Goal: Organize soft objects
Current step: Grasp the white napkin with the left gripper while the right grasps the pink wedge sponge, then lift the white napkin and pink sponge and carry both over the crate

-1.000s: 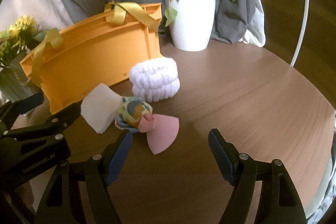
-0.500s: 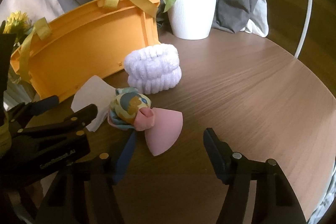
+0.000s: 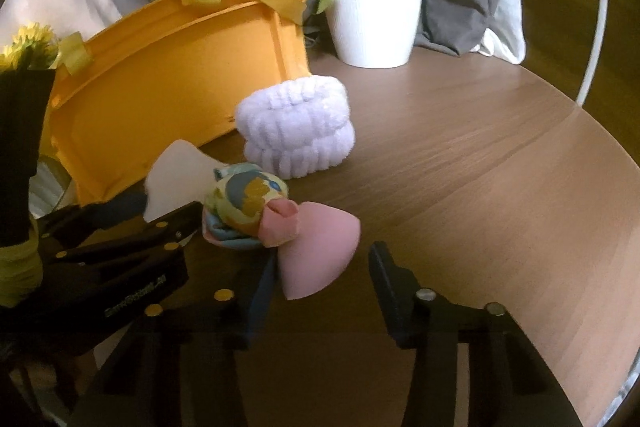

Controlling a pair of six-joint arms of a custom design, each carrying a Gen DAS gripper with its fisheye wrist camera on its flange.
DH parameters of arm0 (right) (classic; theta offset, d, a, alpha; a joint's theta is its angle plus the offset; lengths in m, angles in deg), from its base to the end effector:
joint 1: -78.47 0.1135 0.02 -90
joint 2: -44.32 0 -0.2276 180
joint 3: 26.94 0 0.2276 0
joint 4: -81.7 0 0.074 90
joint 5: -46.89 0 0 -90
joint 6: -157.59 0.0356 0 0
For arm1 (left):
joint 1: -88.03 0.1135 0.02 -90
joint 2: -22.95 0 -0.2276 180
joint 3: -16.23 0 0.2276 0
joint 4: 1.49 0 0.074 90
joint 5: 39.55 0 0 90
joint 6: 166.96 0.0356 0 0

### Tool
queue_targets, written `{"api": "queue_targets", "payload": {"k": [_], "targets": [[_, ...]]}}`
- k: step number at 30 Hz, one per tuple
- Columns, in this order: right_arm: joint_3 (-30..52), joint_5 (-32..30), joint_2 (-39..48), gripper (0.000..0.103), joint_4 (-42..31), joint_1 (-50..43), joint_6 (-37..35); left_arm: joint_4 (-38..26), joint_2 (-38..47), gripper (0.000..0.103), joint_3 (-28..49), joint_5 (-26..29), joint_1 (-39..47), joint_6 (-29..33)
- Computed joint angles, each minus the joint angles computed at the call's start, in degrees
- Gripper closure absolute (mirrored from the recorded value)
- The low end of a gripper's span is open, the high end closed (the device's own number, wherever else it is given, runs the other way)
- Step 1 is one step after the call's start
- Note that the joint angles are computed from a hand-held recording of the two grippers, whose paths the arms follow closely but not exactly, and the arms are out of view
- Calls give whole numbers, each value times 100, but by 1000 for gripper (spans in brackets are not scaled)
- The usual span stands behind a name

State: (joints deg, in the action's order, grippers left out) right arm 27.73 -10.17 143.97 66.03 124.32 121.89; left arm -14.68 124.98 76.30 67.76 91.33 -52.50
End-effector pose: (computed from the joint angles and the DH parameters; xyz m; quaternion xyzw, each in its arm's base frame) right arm 0.2020 0.1803 0.0865 0.1400 0.9199 0.0103 0.3662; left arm 0.2985 0.0066 0.0953 0.2175 0.9189 -0.0684 0.3218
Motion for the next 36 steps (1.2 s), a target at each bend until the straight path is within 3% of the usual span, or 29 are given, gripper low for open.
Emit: {"api": "queue_targets", "payload": {"k": [3,6,21,36], "targets": [[-72,-48,-6,63,147,1,-48,-12,-53,84,-28,19,-52,-16],[-210,-109,-75,65,313,-21,-81,-62,-133,88,-81,17,-70,-64],[-785,-3,-1099,66,-40,148,-280,30,-1740,90,-1343,-42,50,-651],[-1136,297,-3166,66,-1069,564,-925,-1659,-4662,90,-2006,-318,60,-1469]]}}
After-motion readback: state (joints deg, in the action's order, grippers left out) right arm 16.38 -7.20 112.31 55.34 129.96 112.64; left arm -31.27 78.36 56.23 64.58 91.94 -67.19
